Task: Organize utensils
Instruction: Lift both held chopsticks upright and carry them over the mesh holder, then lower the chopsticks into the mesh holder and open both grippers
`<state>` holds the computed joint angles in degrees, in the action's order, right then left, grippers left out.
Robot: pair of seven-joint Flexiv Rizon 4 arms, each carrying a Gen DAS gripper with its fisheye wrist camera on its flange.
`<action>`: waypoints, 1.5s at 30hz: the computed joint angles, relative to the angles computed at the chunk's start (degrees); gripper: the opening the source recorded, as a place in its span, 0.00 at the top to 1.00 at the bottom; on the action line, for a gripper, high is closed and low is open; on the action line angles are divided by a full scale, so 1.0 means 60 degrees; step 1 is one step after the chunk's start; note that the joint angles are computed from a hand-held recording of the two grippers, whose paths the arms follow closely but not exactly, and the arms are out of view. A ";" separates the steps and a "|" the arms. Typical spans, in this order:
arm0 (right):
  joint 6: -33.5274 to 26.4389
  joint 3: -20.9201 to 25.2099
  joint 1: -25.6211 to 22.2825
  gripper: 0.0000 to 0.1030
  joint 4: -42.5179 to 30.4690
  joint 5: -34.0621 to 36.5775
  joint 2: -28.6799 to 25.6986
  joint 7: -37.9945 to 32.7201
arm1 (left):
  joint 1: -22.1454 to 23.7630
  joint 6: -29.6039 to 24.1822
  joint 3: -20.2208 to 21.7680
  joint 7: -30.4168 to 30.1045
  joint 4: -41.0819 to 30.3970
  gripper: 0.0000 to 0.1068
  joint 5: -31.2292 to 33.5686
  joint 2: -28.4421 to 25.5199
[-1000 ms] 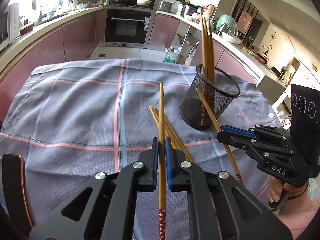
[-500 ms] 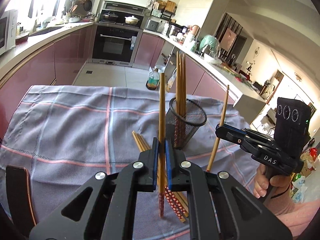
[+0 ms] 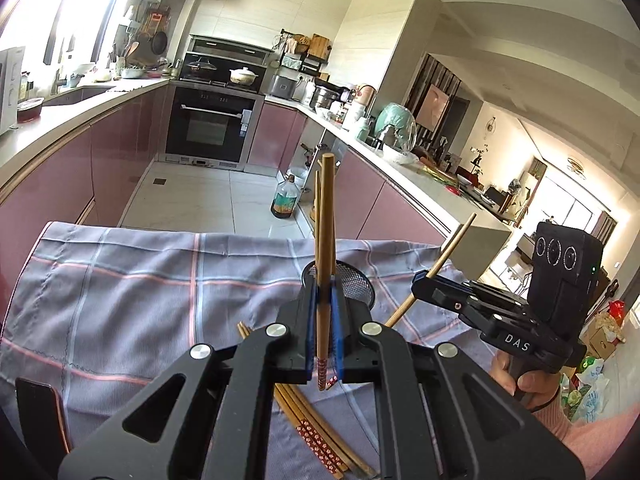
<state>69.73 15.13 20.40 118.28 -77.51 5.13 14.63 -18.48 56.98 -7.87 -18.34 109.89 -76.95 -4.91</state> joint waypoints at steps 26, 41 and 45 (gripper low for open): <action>-0.0846 -0.0021 -0.0537 0.95 -0.0557 -0.0519 0.0435 -0.0600 | -0.0185 0.1078 -0.0700 -0.0758 -0.2170 0.93 0.0817 -0.1122; -0.1533 -0.0037 -0.0083 0.95 -0.0611 0.1851 -0.0213 -0.2291 | 0.0187 0.0576 -0.0957 -0.3361 -0.3211 0.93 0.4489 -0.2493; -0.1753 -0.0080 0.0100 0.95 -0.0698 0.2805 -0.0431 -0.3020 | 0.0307 0.0296 -0.0991 -0.3828 -0.3512 0.93 0.5454 -0.2820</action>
<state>59.21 14.66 20.99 114.09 -60.68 2.55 -3.50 -16.63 58.76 -13.82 -41.30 88.83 -44.22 -21.84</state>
